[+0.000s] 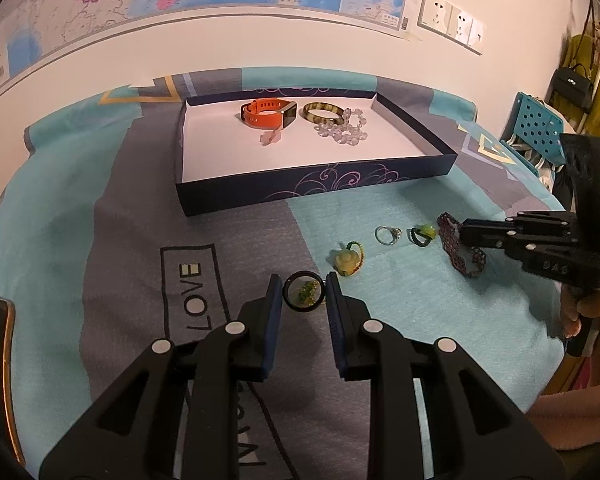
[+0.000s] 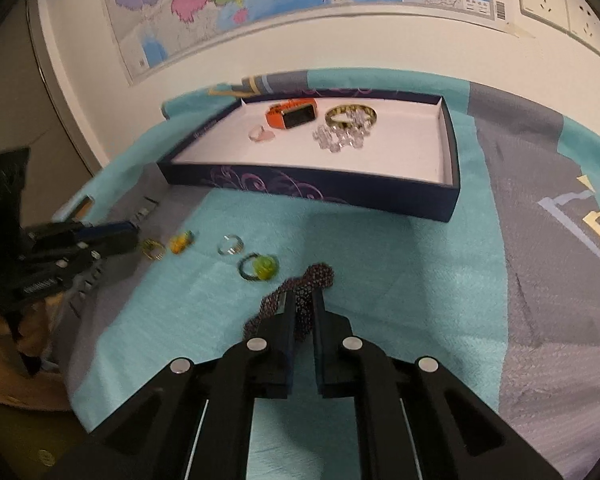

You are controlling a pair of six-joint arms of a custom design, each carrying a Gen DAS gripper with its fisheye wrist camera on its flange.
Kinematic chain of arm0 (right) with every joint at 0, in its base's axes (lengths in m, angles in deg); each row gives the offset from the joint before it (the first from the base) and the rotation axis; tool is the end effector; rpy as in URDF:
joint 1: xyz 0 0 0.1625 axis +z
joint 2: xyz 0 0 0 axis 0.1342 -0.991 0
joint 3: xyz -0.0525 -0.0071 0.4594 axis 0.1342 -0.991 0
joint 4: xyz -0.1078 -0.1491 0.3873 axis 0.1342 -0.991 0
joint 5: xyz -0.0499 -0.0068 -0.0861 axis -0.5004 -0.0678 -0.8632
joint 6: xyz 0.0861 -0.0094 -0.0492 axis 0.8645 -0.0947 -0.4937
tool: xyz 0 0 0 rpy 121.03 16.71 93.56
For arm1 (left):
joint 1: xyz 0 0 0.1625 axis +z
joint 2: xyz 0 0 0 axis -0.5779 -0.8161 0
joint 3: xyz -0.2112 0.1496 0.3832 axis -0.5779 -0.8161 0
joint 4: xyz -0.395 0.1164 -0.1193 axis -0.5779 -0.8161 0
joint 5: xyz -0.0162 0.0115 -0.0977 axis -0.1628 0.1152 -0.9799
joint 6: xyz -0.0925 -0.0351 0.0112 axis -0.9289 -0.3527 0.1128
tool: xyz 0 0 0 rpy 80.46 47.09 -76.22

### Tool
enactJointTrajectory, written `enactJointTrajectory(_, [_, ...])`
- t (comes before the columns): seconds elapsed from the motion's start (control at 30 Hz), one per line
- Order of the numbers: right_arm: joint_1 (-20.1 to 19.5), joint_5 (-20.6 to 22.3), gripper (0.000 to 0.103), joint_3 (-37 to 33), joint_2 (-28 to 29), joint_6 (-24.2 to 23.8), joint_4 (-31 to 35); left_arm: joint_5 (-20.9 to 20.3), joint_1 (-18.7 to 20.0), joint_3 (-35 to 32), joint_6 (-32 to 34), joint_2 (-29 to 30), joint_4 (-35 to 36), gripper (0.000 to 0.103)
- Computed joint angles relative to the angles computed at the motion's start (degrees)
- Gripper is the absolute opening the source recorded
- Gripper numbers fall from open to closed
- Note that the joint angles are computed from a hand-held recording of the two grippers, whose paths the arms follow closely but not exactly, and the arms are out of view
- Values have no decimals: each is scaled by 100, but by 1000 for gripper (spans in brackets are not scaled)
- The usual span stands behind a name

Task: Organize jewelry
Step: 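Lift the pendant with the left gripper while the right lifts the necklace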

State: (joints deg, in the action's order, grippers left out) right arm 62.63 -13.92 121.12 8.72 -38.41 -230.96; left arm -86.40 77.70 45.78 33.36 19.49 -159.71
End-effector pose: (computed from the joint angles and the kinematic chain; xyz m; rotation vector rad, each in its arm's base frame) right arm -0.0385 -0.4947 0.2545 0.6791 -2.5015 0.7780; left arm -0.2705 -0.5104 -0.0144 0.8273 2.4394 -0.7138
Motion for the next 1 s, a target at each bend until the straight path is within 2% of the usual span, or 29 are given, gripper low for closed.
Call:
enactJointTrajectory(0.33, [97,568,5,25,-369,62,190,-18,-26,23,73,-26,-108,22])
enactJointTrajectory(1.0, [434,729,4,-218,-414,-1,146,-28,-57,-192,431,11,-246,22])
